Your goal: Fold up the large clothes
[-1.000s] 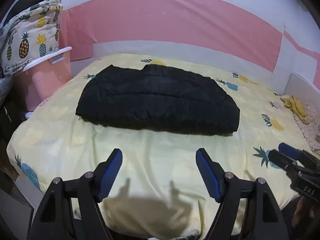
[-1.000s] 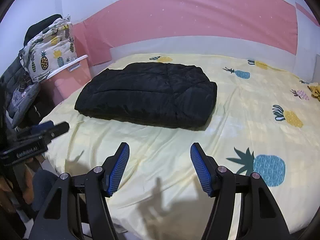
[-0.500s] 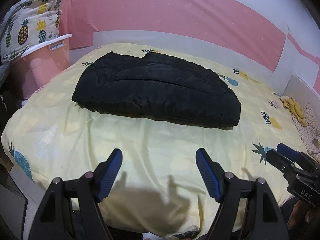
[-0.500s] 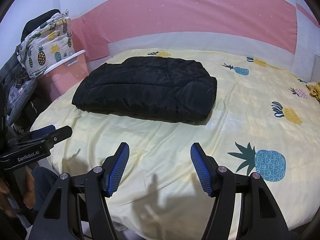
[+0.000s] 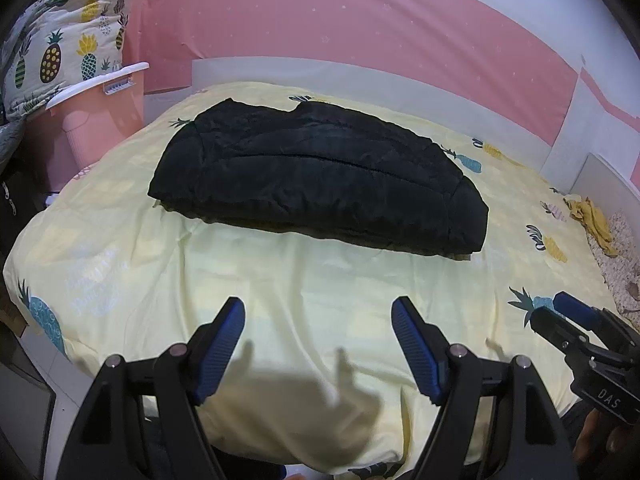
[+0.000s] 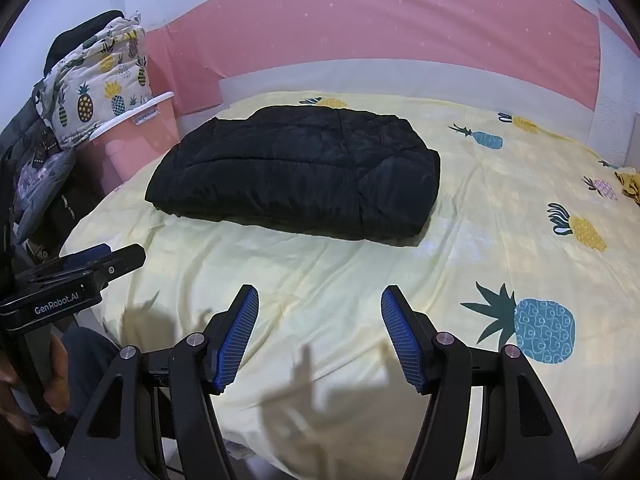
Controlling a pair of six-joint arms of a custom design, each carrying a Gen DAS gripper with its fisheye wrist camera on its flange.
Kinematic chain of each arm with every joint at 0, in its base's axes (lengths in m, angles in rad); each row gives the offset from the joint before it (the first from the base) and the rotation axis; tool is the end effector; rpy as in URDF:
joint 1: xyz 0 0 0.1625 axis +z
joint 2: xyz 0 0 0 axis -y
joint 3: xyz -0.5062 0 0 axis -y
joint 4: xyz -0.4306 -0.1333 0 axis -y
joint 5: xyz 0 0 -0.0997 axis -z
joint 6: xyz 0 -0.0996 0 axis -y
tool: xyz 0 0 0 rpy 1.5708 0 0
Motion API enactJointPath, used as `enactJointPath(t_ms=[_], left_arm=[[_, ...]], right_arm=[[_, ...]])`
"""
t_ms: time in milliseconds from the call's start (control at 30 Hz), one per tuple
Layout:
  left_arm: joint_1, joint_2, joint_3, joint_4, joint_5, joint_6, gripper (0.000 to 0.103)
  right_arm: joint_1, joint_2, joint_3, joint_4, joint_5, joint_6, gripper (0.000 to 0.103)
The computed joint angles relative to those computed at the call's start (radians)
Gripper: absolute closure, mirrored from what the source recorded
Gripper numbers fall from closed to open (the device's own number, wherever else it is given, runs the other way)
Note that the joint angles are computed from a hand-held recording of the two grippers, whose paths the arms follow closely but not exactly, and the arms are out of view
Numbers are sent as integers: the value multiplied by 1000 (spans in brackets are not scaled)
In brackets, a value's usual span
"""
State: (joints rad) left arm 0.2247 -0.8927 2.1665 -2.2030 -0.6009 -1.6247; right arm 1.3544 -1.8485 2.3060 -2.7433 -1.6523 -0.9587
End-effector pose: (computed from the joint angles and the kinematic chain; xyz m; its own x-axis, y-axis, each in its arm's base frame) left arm -0.4294 -0.3192 0.0402 -0.7990 -0.2139 -0.5620 0.3127 0.6506 -0.6921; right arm 0.0390 -0.4057 0.4495 -0.6854 -0.4507 0.5719 -0.6942 0.6416 -0.3264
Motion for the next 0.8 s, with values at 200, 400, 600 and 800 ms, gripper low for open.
enactJointPath(t_ms=[200, 400, 600, 800], left_arm=[[-5, -3, -2, 16, 4, -8, 26], [-6, -2, -7, 29, 3, -15, 26], [-7, -3, -7, 35, 5, -16, 26], [-10, -4, -8, 46, 5, -18, 26]], right_arm=[[0, 0, -1, 2, 0, -1, 39], [-1, 1, 0, 2, -1, -3, 39], [-3, 1, -1, 2, 1, -5, 39], [-3, 0, 0, 1, -2, -6, 39]])
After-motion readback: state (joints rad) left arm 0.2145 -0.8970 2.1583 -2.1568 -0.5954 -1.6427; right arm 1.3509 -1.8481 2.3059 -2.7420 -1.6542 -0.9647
